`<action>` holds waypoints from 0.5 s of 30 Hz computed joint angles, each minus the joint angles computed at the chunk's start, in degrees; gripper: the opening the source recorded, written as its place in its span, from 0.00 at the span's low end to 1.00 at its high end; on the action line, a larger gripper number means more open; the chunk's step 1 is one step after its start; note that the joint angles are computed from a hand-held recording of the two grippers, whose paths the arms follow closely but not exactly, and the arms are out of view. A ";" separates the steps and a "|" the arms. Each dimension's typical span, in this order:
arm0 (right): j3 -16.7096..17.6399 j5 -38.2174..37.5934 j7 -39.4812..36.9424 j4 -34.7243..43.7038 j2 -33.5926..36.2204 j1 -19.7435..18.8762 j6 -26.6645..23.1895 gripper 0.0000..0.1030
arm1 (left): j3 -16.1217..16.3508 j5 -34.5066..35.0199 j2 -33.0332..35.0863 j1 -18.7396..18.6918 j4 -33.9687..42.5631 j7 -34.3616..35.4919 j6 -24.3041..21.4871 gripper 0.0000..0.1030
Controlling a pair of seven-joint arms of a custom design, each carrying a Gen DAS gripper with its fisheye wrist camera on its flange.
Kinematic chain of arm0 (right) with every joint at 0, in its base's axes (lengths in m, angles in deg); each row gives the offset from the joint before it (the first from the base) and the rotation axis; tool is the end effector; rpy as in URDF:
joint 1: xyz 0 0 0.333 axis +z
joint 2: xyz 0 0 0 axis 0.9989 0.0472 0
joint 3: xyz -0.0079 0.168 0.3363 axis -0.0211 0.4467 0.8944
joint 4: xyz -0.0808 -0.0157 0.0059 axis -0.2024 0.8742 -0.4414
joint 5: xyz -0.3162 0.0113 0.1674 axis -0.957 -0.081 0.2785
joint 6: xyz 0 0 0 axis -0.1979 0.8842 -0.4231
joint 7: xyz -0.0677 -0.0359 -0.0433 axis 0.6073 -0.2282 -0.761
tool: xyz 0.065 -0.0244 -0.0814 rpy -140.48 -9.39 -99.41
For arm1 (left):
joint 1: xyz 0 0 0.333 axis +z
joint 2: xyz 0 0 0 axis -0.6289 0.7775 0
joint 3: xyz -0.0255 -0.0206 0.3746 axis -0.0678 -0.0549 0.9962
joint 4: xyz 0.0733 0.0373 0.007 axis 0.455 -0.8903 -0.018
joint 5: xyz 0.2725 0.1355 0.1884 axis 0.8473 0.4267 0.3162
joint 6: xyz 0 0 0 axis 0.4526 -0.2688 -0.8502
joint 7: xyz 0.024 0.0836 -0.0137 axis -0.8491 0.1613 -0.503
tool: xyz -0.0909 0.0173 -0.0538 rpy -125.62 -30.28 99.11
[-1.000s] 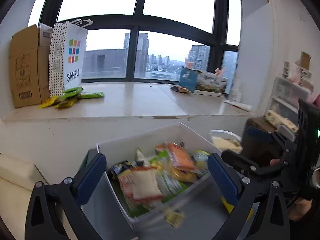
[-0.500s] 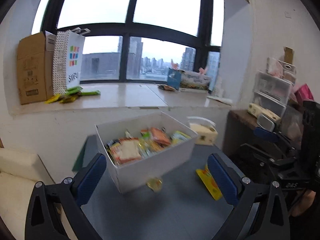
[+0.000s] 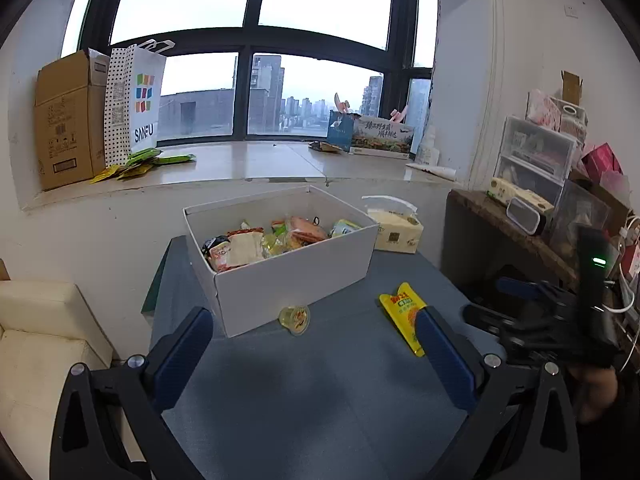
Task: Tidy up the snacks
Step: 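Grasp the yellow pouch with the right tool while the left grasps the last jelly cup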
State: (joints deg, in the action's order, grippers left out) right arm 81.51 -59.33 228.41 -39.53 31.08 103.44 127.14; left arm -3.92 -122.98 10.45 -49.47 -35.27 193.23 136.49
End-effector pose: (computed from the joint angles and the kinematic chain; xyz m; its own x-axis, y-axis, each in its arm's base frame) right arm 0.5361 0.2177 0.5574 -0.0230 -0.9963 -0.0823 -0.5946 0.0798 -0.8001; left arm 0.5563 -0.1964 0.5926 -0.5024 -0.8550 0.1291 -0.4948 0.1618 -0.8538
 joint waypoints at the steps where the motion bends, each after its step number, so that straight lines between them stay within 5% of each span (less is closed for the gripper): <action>1: 0.06 2.25 -2.36 -0.06 0.86 -0.53 0.70 1.00 | 0.05 -0.08 -0.15 0.09 -0.12 -0.02 -0.36 1.00; 7: 3.60 29.29 -27.64 5.24 11.12 -5.43 -1.37 1.00 | 0.71 0.08 -1.42 -0.32 -2.22 0.31 -1.09 1.00; 15: 0.33 37.49 -37.10 15.44 20.90 -3.82 -7.14 1.00 | 1.33 1.87 -1.42 -0.55 -3.35 -1.19 -2.99 1.00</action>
